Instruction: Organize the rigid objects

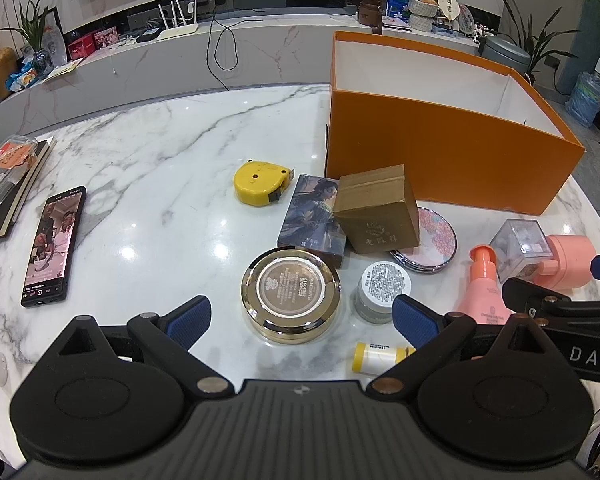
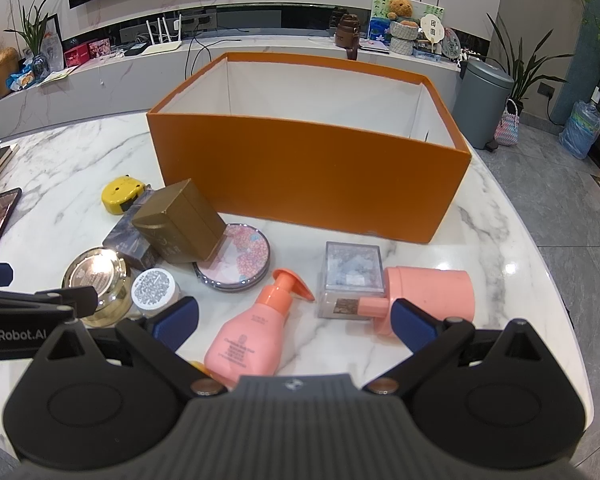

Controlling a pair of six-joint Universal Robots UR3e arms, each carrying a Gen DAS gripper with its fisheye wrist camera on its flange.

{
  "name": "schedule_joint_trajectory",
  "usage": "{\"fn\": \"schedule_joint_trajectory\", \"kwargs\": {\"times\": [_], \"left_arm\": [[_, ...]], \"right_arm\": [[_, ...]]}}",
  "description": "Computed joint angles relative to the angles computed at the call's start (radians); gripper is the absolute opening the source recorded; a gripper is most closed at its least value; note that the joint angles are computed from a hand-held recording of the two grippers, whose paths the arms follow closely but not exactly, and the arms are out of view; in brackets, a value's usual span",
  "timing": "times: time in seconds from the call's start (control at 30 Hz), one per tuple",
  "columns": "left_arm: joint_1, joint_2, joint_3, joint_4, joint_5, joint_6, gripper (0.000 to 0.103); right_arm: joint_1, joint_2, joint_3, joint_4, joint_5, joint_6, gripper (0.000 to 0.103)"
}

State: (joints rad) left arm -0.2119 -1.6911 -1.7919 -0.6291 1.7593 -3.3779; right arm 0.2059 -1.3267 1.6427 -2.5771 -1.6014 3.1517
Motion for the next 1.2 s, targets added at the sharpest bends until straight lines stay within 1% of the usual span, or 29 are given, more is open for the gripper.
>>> {"fn": "schedule_joint_trajectory", "kwargs": {"times": [0.27,0.53,0.73,0.8,0.9,1.0,1.1,1.2], "left_arm": [[-0.012,0.0,-0.006,-0.001,-0.004,-0.015,0.103],[0.026,0.003,-0.025,-0.005,-0.023,-0.004,0.103],[0.051,0.01,-0.051,-0.003,-0.037,0.006,0.103],[0.06,0.014,-0.063,0.001,-0.044,0.01,0.103],[0.072,0.013,-0.075,0.004,-0.056,0.025,0.103],[0.077,0.004,-0.086,0.02,-0.06,0.043,0.103],[0.088,-0.018,-0.09,0.056,-0.07,0.061,0.103],[0.087,-0.079,-0.06,0.073,-0.06,0.059,0.103]], "right_arm": [[-0.02,-0.004,0.012,0.01,0.007,-0.024,0.1],[-0.042,-0.009,0.016,0.015,0.014,-0.034,0.1],[-0.093,-0.019,0.005,0.02,0.036,-0.045,0.1],[-0.122,-0.028,0.012,0.006,0.056,-0.072,0.1],[-0.156,-0.031,0.021,-0.016,0.06,-0.171,0.1],[-0.201,-0.027,0.023,-0.005,0.063,-0.228,0.1],[-0.246,-0.015,0.025,0.002,0.081,-0.246,0.1],[-0.279,0.021,0.01,0.01,0.118,-0.232,0.1]]}}
